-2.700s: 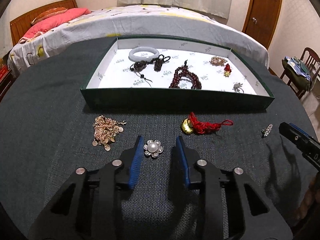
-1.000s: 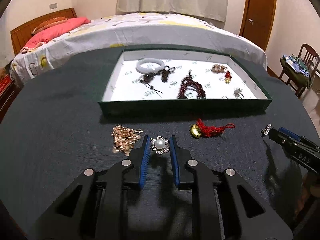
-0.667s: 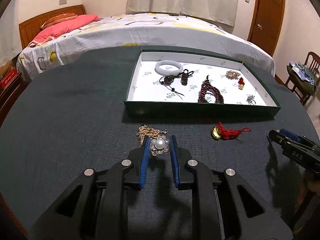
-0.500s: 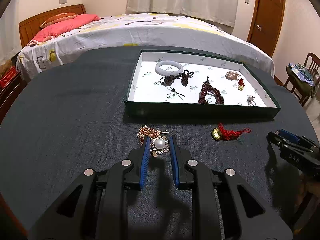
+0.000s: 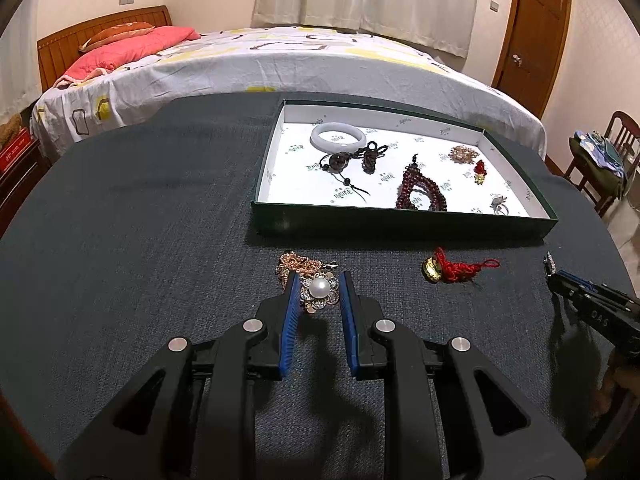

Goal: Organize jewelry
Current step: 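Grasp the long crystal rhinestone brooch with the right tool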

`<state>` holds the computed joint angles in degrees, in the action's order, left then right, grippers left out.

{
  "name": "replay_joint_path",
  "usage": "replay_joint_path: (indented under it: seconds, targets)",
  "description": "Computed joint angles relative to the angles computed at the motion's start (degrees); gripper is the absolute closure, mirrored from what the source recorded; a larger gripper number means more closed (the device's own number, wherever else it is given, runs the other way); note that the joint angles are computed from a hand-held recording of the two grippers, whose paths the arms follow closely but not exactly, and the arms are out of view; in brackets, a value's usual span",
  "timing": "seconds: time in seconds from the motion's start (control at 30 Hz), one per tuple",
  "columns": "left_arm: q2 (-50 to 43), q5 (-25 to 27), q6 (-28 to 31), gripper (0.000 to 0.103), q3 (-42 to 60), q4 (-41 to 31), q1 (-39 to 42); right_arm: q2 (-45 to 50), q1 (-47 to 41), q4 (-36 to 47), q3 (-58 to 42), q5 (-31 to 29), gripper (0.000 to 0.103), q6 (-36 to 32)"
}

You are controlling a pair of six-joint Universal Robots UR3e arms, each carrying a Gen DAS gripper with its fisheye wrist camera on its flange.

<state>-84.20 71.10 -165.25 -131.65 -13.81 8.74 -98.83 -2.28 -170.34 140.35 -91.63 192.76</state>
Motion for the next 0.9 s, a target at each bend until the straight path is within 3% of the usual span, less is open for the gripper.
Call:
replay_joint_path:
  seconds: [0.27,0.33,0.37,0.4,0.57,0.63,0.67,0.9]
  targets:
    - [-0.1,-0.1,-0.1,0.083,0.2,-0.1,0.0,1.7,0.2,-0.6,-1.8,0.7,0.089,1.1]
    - [-0.1,-0.1,-0.1,0.083,0.2,-0.2,0.1,2.6,0.6,-0.9,-2.5,0.2,0.072,1.5]
    - [-0.1,-0.1,-0.1,0.083,0.3,-0.2,0.0,3.0,1.1,-1.8,-2.6,-0.7,0.058,2.0]
    - [-0.1,-0.2,-0.2,0.083,0.4,-0.3,0.1,3.5,1.5,-2.1,-2.9,-1.5,0.056,2.1]
    - [-0.3,-0.4,-0.1,0.083,0.4,-0.1,0.2,6.2,2.1,-2.1,-4.6,-3.1,0.058,1.7]
    - [-0.3,-0.6,0.0,0.083,0.5,-0.1,0.3,6.5,2.5,-2.5,-4.6,-3.7,0.073,1.4]
    - [-0.3,-0.7,0.2,0.083,0.4,-0.1,0.5,6.4,2.3,-2.3,-4.6,-3.4,0.084,1.1]
    - [-0.2,-0.8,0.2,0.083,0.5,-0.3,0.5,4.3,1.4,-2.7,-2.7,-1.4,0.087,1.0]
